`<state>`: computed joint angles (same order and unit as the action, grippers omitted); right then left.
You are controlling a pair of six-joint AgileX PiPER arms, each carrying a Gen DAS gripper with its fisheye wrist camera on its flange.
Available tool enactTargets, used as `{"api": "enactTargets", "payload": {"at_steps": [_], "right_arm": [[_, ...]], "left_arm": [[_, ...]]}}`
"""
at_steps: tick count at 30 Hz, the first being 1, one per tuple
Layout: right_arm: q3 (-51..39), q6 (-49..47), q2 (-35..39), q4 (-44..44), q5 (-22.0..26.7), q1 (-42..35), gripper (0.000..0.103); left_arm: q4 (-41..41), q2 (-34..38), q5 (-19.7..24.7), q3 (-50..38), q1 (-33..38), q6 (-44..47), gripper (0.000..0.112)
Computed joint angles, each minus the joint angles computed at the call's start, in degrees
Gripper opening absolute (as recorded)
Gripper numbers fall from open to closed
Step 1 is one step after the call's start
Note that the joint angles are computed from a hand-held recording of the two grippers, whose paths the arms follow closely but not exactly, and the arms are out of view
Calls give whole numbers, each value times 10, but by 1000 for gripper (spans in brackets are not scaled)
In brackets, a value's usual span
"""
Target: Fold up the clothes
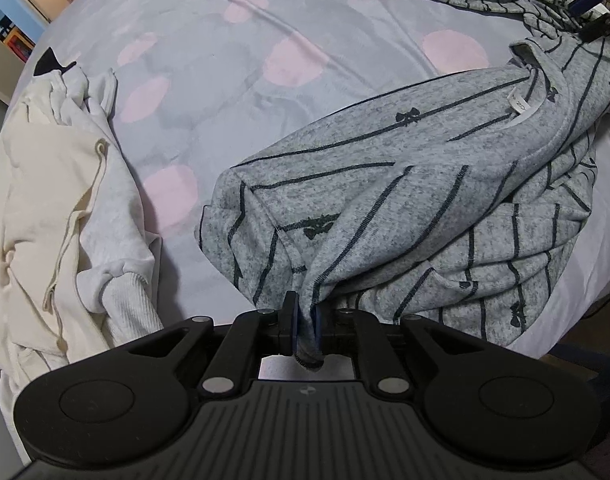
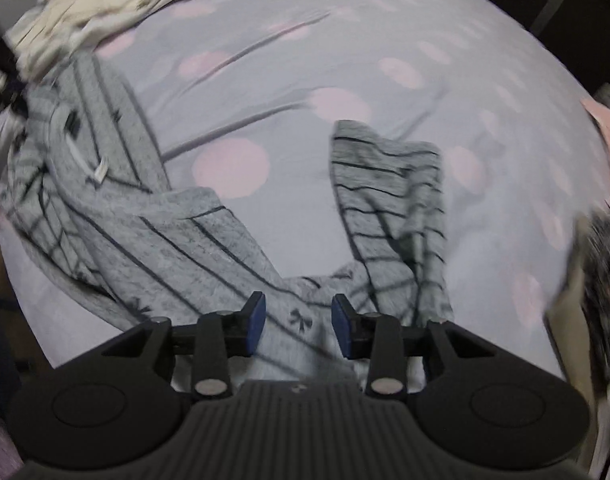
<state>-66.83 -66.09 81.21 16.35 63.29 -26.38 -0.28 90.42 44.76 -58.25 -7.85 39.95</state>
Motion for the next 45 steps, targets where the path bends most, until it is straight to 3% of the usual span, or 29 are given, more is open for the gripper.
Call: {"api": "enactTargets", "payload": {"at_steps": [7,12,14,17,21,26,33,38,39,41,45], "right_arm": [[-56,-29,101,-13,59,11,40],[-50,-20,121,-8,56,2,38],[-37,-33,107,-6,52,-1,29],[0,-53,64,-13,30,2,7],[36,-86,-2,17,17,-29,6],[43,-122,-105,93,32,-113,6],[5,-34,-225,94,-53,-94,2],[-88,153,-254,-21,-162,-27,0],[-127,179,-244,-24,-157,-34,0],[-220,178,-213,24,-93,-78,0],[-331,171,-155,99,53,-144,5]], "left_arm": [[-23,35,16,-26,18,15,13],[-24,44,20,-31,18,16,13],[-21,48,22,-36,18,14,13],[-15,47,25,-38,15,6,13],[-21,28,22,-30,20,0,9],[-90,-56,7,2,55,55,4],[-184,-118,14,-78,85,56,4],[-208,-117,25,-213,70,-13,3],[-229,-115,39,-246,75,-12,3],[-243,-111,55,-293,72,-7,3],[-170,-107,92,-339,26,-44,3]]}}
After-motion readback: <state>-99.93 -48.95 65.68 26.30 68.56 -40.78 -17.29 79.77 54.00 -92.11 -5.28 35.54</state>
